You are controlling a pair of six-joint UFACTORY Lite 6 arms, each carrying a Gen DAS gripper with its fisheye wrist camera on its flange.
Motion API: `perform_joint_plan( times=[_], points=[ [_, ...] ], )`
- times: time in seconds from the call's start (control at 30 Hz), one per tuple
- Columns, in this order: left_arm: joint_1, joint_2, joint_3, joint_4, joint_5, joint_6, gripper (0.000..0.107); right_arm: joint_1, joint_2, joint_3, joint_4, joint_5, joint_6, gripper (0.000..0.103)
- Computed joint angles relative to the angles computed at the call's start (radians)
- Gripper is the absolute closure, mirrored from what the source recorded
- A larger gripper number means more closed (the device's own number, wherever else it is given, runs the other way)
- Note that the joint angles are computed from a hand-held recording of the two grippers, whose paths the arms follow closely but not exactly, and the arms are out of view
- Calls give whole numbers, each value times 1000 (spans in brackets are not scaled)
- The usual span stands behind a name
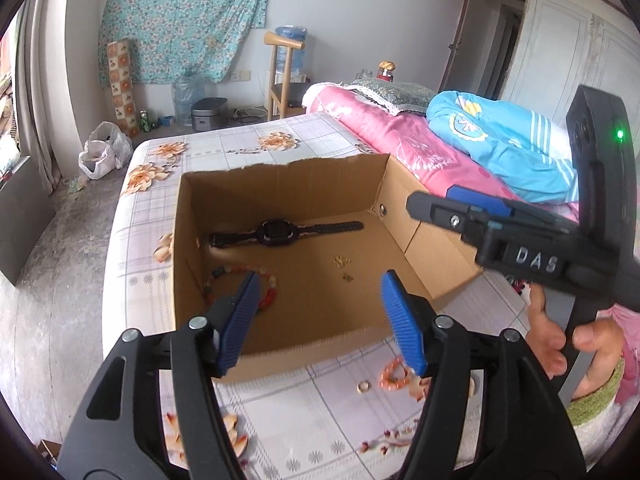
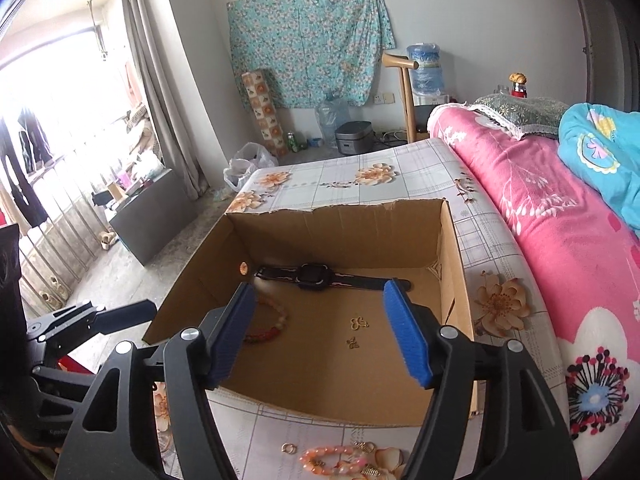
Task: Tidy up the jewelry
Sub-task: 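Withdraw the left gripper from the box and move it to the gold ring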
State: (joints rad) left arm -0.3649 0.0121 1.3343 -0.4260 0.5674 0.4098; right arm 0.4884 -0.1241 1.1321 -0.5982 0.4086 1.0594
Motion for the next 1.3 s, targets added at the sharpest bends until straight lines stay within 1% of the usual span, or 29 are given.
perform_joint_plan(
  times=[0.13, 0.33, 0.4, 0.47, 0.6, 0.67, 0.8, 0.87, 0.97, 1.0, 1.1, 1.2, 1.3],
  points=[
    [25, -73, -81, -40, 4, 39, 42, 45, -11, 15, -47, 58, 43, 28],
    [41, -179, -193, -72, -27, 81, 40, 145, 5, 96, -156, 226, 130, 14],
    [51, -208, -220, -95, -28, 107, 38, 189, 21, 137, -195, 302, 152, 9],
    [61, -230, -241, -122, -26, 132, 36, 236, 49, 190, -238, 380, 159, 7],
    [88, -265, -278, -184, -12, 193, 35, 308, 94, 265, -293, 490, 160, 7],
    [90, -278, -294, -191, -14, 198, 35, 326, 102, 286, -289, 512, 146, 7],
    [111, -305, -335, -227, -12, 239, 34, 316, 77, 270, -263, 496, 120, 7],
    [123, -321, -364, -254, -8, 271, 34, 311, 17, 195, -297, 475, 172, 7],
    [126, -340, -401, -263, -16, 288, 34, 263, -114, 36, -279, 383, 188, 7],
    [124, -353, -427, -271, -24, 302, 34, 230, -178, -44, -255, 334, 189, 7],
    [99, -370, -493, -273, -59, 323, 34, 169, -337, -256, -216, 246, 234, 7],
    [64, -369, -561, -285, -110, 356, 34, 167, -431, -412, -187, 238, 279, 7],
    [15, -338, -611, -321, -173, 420, 35, 245, -465, -522, -219, 257, 391, 7]
  ],
)
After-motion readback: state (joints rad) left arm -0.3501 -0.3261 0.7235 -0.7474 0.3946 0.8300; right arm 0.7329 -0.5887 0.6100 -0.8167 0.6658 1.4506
